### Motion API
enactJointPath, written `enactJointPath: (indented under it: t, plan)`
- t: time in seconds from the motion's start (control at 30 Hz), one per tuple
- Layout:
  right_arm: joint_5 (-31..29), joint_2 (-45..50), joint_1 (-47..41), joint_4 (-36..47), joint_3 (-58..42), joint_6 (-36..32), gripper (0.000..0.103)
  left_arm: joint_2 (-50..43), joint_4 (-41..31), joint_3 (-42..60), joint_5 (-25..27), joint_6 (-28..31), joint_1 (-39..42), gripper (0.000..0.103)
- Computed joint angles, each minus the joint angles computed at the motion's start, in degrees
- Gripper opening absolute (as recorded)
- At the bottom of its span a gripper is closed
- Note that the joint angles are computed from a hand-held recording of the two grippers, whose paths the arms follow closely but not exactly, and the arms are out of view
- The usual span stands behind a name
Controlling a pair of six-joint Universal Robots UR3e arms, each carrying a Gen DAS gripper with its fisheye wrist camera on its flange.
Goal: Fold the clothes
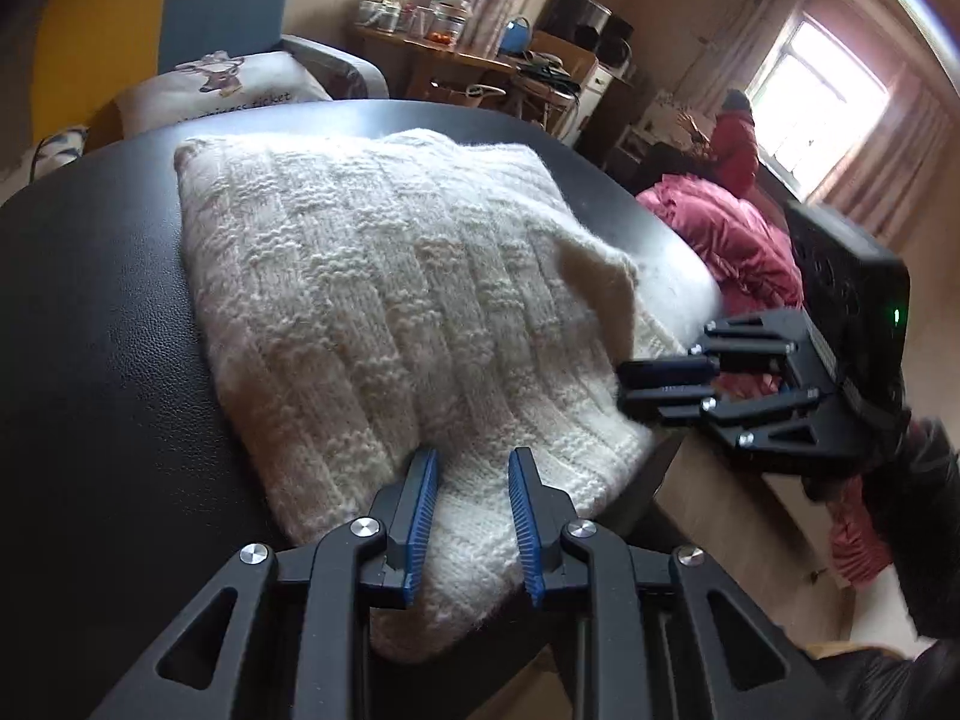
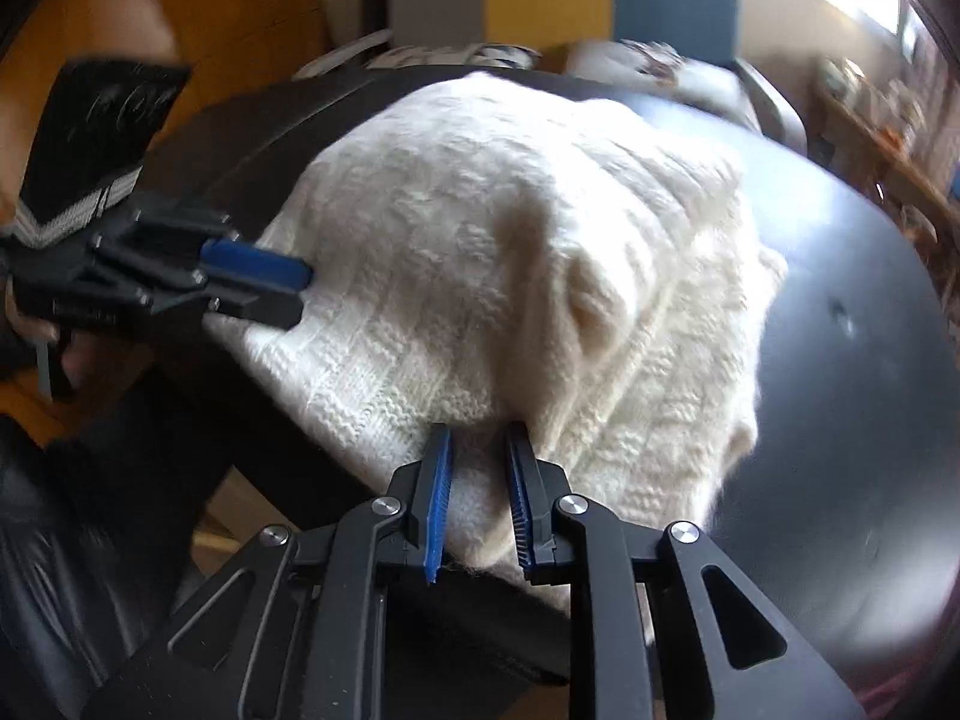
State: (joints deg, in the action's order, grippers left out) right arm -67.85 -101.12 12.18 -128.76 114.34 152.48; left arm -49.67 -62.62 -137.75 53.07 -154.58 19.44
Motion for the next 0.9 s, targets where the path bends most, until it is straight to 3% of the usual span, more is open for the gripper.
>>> enactJointPath:
  t: [0.17,0.27,0.37,0.53,0.73,0.9]
  plan:
    - [-5.26,0.79,4.23,1.33,-4.47,3.36,0.020,2.17,-2.51,0.84,0.17,0.32,1.33,0.024]
    - [-8.83,5.05,7.82,-0.40,-8.17,4.80,0.020,7.57,-12.85,1.18,-2.07,6.44,6.90,0.024]
    - [-10.31,3.57,9.06,0.37,-9.83,5.34,0.020,12.15,-20.49,1.57,-3.61,10.72,10.84,0.024]
    - [-15.85,4.67,13.15,-4.26,-11.94,8.34,0.034,10.23,-12.22,-0.81,-0.72,5.86,6.72,0.024]
    - [-27.89,25.46,19.69,-6.82,-23.58,14.50,0.038,12.17,-10.92,-2.62,-0.16,4.23,6.73,0.024]
    - [-25.98,23.46,18.41,-8.99,-20.11,15.48,0.038,14.71,-15.99,-1.80,-1.45,6.46,9.40,0.024]
